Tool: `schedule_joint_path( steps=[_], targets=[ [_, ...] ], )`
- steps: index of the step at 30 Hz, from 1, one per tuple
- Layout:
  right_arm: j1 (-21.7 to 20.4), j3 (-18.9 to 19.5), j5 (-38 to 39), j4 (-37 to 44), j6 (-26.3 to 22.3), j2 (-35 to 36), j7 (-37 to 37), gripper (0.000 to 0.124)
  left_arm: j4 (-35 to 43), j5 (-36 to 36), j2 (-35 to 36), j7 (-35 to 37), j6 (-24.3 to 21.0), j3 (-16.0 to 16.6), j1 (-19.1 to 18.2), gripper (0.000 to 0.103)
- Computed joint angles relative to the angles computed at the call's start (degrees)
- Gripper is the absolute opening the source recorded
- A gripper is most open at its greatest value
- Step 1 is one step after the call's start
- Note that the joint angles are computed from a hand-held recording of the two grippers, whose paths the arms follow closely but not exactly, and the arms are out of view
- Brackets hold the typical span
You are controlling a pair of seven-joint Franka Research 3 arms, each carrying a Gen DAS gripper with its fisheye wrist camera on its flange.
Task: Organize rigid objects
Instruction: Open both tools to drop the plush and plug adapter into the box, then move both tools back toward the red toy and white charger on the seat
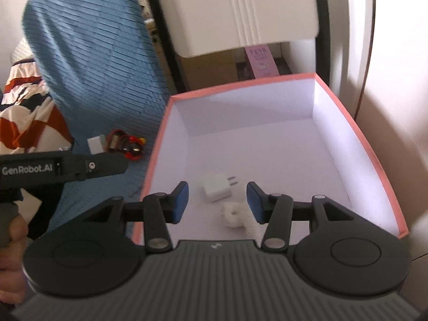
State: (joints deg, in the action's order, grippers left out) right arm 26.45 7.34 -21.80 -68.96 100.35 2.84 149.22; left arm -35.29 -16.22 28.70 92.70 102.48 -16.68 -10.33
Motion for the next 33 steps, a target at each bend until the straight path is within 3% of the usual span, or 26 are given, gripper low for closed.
schedule_joint_path(
  steps=[6,10,16,24,33],
  targets=[
    [3.0,0.9,-3.9,5.7,-0.8,2.6,0.4,0.051,-18.5,-5.9,-13.0,5.7,9.2,0.4,5.1,0.059],
    [6.1,0.7,-7.4,9.4,-2.0,4.4,1.0,0.051,-26.8,-9.2,-19.8,9.1,13.2,2.3,6.4,0.061],
    [10.5,0.1,-10.5,15.0,-4.7,7.3,-1.0,0.051,-35.5,-13.0,-27.0,13.7,15.1,6.0,7.5,0.067],
    [16.4,-1.8,-12.7,22.1,-7.0,11.2,-2.3,0.051,-41.1,-15.1,-32.0,13.9,15.6,10.4,8.0,0.073],
    [21.3,-4.2,-12.5,26.7,-10.6,14.4,1.7,0.051,-47.2,-16.6,-36.0,17.1,17.6,13.6,8.4,0.078]
  ],
)
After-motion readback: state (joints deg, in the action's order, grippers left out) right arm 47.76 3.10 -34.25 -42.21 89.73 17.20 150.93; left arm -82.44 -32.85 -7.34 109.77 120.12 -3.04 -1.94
